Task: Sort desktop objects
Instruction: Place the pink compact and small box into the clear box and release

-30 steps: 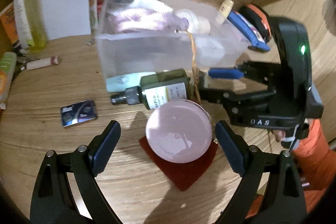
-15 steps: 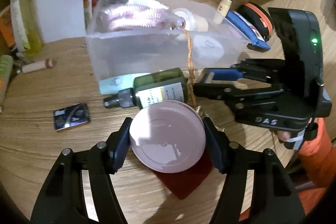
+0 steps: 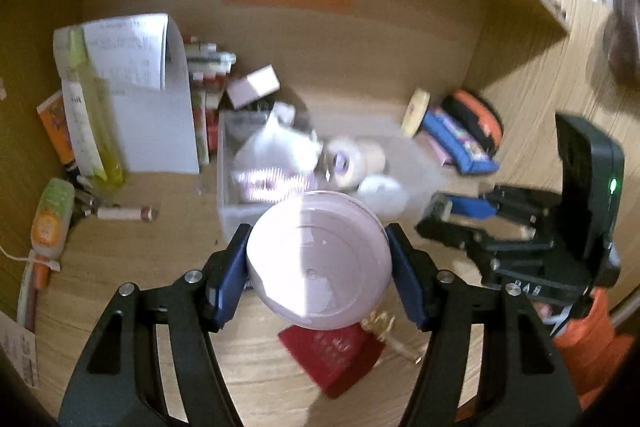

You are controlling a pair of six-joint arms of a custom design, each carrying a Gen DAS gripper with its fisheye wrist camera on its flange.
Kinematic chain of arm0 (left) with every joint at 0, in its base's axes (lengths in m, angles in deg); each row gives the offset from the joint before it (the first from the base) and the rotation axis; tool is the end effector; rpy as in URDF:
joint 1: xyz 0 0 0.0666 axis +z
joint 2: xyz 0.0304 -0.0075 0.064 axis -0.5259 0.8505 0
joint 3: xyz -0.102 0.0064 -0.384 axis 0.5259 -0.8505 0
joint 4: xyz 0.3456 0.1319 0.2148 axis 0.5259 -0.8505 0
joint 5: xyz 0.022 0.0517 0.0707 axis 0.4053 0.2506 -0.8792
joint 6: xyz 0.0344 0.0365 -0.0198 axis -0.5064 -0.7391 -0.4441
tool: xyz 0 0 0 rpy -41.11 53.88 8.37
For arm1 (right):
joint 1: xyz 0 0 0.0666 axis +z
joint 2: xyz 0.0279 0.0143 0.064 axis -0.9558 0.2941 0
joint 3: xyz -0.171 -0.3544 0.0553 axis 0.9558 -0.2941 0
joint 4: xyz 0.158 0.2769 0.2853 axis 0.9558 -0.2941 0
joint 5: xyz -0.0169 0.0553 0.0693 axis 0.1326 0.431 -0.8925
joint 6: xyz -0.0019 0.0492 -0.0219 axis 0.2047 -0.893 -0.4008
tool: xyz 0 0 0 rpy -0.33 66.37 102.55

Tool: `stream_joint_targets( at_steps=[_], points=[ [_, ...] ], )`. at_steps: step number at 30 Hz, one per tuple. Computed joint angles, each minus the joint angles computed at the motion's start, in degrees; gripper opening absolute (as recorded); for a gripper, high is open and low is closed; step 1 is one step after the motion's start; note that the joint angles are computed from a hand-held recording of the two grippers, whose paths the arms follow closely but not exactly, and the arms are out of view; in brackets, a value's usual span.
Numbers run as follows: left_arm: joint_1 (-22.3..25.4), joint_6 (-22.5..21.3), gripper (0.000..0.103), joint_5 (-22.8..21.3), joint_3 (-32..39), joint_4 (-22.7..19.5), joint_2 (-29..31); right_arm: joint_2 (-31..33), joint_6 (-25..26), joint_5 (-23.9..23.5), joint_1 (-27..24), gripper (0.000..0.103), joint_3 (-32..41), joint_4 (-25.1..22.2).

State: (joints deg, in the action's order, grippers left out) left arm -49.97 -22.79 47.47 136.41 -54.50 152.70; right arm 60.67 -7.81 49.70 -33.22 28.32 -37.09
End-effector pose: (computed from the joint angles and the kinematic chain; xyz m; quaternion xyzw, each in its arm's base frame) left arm 0.3816 -0.1427 0.5428 0.2935 0.8461 -0.2410 0.3740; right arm 0.2964 0.2277 0.4988 -0.0710 0.8989 0.0442 0.4301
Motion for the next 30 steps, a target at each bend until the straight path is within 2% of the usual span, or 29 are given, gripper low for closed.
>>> stream_joint_targets(
  at_steps=[2,6,7,9,12,16,23,30],
  points=[
    [-0.23,0.99,0.065,0.37,1.25,0.89,0.61,-0.12,0.6,1.66,0.21,0.031,0.44,0.17],
    [-0.59,2.2,0.065,0.36,3.21,2.88,1.1,-0.08,1.53,1.99,-1.02,0.031,1.41,0.93],
    [-0.66,2.79,0.065,-0.51,3.24,4.99,0.96,-0.26,1.4,2.14,-1.25,0.031,1.42,1.21],
    [-0.62,3.99,0.065,-2.19,3.09,7.82,0.63,-0.68,0.48,1.47,-2.58,0.031,1.11,2.63],
    [0.32,6.16,0.065,-1.08,5.24,8.51,2.37,-1.2,-0.5,0.28,-4.22,0.031,0.71,4.23],
    [0.22,7.43,0.065,-0.3,7.85,7.82,4.7,-1.34,-0.04,0.69,-5.62,0.031,0.67,5.7],
    [-3.29,6.04,0.065,-1.7,10.21,5.18,8.7,0.19,1.13,1.46,-7.65,0.031,2.17,5.48],
    [-7.12,5.47,0.065,-4.87,11.06,3.19,12.22,1.93,-0.03,-2.53,-11.34,0.031,1.49,5.5]
  ],
)
